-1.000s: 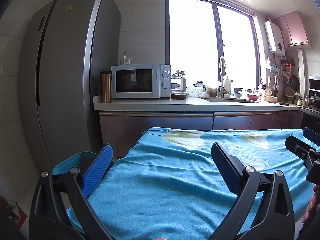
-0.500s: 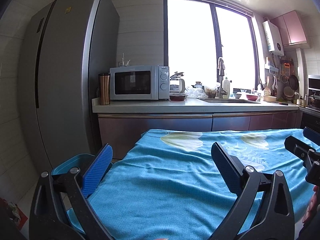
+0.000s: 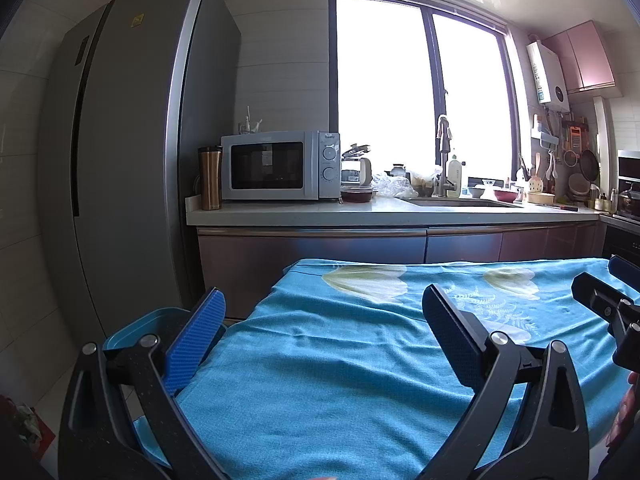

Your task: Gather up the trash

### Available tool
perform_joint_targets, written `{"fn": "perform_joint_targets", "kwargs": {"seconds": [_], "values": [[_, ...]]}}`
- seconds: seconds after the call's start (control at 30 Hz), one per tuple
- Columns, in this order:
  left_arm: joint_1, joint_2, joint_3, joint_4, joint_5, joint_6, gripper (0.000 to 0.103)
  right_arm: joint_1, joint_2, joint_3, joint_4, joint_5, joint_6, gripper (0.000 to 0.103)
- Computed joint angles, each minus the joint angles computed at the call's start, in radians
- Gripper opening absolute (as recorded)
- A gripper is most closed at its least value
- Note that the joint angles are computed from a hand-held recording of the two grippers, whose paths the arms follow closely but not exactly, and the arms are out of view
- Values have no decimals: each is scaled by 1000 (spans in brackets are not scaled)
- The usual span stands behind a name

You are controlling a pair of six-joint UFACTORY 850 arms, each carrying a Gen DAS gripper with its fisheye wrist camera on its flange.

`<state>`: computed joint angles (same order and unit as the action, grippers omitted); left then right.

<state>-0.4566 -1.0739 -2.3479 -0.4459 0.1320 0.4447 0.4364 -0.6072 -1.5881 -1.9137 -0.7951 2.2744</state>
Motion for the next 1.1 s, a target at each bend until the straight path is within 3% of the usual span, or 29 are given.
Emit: {"fn": "perform_joint_targets", "kwargs": {"seconds": [1.1], "values": [[-4,-5,-8,-45,3,46,97,-5,-5,-2,4,-12,4,96]]}}
